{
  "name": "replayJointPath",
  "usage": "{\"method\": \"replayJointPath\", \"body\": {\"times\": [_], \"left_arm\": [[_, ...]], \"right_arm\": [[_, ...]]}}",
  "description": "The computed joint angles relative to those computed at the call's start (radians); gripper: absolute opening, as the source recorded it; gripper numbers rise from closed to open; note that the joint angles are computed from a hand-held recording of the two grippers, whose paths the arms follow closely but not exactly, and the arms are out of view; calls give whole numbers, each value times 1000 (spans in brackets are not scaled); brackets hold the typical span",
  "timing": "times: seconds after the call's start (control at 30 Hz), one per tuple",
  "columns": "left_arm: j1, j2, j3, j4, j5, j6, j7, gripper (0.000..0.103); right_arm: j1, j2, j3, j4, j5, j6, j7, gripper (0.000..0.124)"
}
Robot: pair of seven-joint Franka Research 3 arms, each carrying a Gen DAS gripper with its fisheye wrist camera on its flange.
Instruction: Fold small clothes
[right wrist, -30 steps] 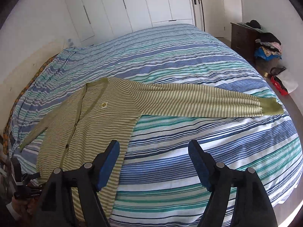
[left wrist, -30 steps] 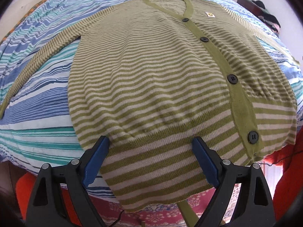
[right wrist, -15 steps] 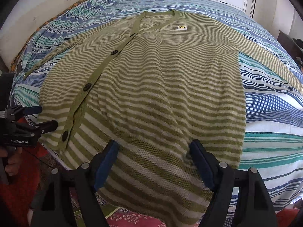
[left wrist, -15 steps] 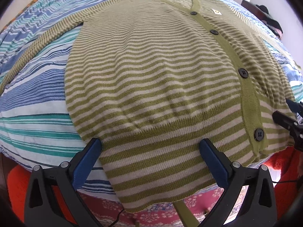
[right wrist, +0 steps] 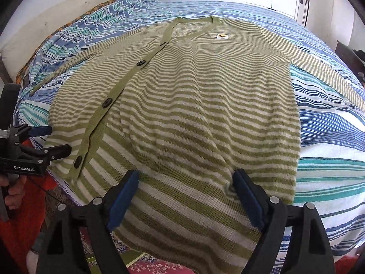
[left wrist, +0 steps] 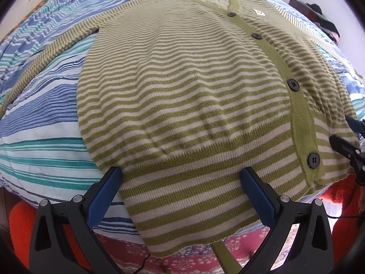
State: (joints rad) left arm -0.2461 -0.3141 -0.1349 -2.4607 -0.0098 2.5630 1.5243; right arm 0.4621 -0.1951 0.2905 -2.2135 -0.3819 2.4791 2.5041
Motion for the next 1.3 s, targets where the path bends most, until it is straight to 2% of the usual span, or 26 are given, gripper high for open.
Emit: {"method": "replayJointPath", "body": {"times": [0.07, 0.2, 0.3, 0.37, 0.47, 0.57, 0.63, 0.7, 0.8, 0.9, 0.97, 1.07, 1.17, 1.3], "left_arm": [[-1, -2, 2, -6, -2, 8, 6, 103], [-3, -4, 1, -15, 0, 18, 8, 103], [-10, -15, 11, -26, -19, 30, 21, 103], [-27, -35, 37, -35, -68, 33, 54, 102], [-48, -84, 78, -47, -157, 32, 103, 102], [-13, -127, 70, -55, -149, 36, 57, 102], [18, -138, 60, -50, -123, 28, 3, 102], [43, -139, 58, -41, -106, 16, -50, 102], [74, -142, 61, -34, -86, -6, -124, 102], [102, -139, 55, -28, -53, -30, -189, 102], [117, -130, 44, -20, -18, -50, -226, 102], [133, -103, 23, 7, 39, -88, -275, 102], [132, -79, 12, 32, 74, -121, -308, 102], [131, -51, -9, 60, 132, -150, -342, 102]], "right_arm": [[1, -1, -2, -4, 5, 13, -4, 88], [7, 14, 1, 8, 11, 12, -25, 101], [16, 27, 4, 37, -1, -35, -40, 103], [21, 14, -6, 45, 19, -43, -51, 102], [-22, -88, 1, -11, -41, 33, 64, 101], [-117, -242, -14, -109, -71, 147, 145, 101], [-173, -339, -66, -165, -41, 176, 128, 101], [-236, -441, -139, -220, 3, 170, 102, 101], [-373, -560, -250, -296, 46, 176, 98, 101], [-475, -612, -383, -371, 142, 192, 110, 100], [-540, -624, -435, -426, 199, 242, 138, 94], [-548, -598, -511, -488, 281, 381, 115, 83], [-540, -531, -539, -476, 332, 418, 71, 78], [-515, -449, -572, -461, 404, 498, 14, 60]]}}
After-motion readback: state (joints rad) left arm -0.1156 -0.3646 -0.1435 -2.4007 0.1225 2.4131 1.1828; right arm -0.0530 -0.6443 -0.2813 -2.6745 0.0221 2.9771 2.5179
